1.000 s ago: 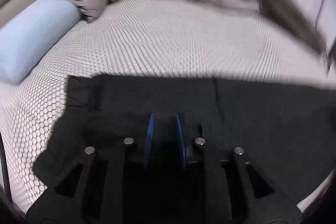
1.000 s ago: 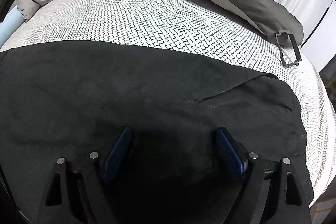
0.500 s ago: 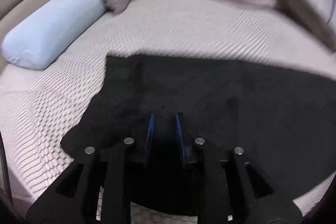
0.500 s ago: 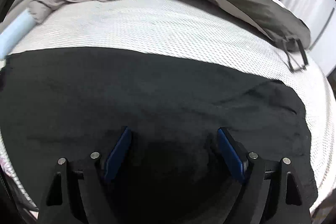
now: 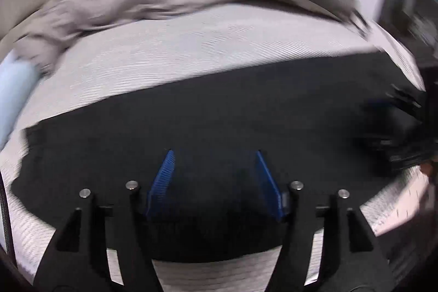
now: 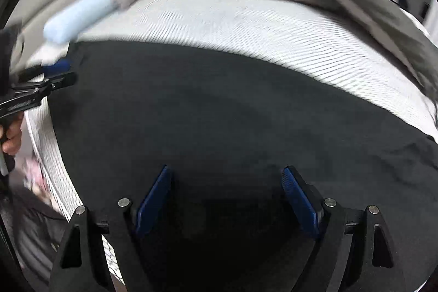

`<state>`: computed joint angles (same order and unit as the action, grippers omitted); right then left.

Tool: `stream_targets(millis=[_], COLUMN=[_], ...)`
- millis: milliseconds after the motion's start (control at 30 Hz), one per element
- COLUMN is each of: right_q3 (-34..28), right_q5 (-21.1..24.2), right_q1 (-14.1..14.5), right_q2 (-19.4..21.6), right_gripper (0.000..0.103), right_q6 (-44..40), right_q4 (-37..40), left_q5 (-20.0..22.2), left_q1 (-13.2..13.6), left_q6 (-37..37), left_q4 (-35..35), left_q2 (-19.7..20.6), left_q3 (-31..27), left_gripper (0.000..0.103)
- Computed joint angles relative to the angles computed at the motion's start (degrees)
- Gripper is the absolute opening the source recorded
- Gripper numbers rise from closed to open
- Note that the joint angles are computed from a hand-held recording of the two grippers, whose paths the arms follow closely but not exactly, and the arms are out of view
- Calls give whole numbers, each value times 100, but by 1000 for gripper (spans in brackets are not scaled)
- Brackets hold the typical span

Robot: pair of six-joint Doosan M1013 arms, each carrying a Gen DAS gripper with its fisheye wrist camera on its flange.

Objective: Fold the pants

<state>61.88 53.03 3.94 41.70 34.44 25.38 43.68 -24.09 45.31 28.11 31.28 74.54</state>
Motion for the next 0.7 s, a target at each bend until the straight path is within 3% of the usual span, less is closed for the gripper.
stream_targets(millis=[100,233,333,433,500,567,700], right_q3=[182,281,301,319,222,272,532], right_q5=[-251,-490,-729,-1096,-969,-1019,-1013], right_q1=[0,-214,-438,-663,-828,-873,-769], right_q2=[-40,-119,-144,-118,-67,-129,-343], right_gripper=[84,85,85,86,86,86,85], right_q6=[-107,106,612,1370,1576,1804,825], right_q4=[-227,-472,-860,-1455,-1212,-1128,-125], left_q5=[153,110,102,93,107,-293,-709], left_q1=[-144,-294,-170,-66,-84,-15,-154], left_q6=[572,195,160,47,-136,-20,515], left_q4=[-692,-281,-259,-330,-195,-299,-794], left_q2=[287,280,239,162,70,-2,68], left_q3=[-271,-165,-90,4,67,122,-63], left_gripper=[59,68,78,78,76,76,76])
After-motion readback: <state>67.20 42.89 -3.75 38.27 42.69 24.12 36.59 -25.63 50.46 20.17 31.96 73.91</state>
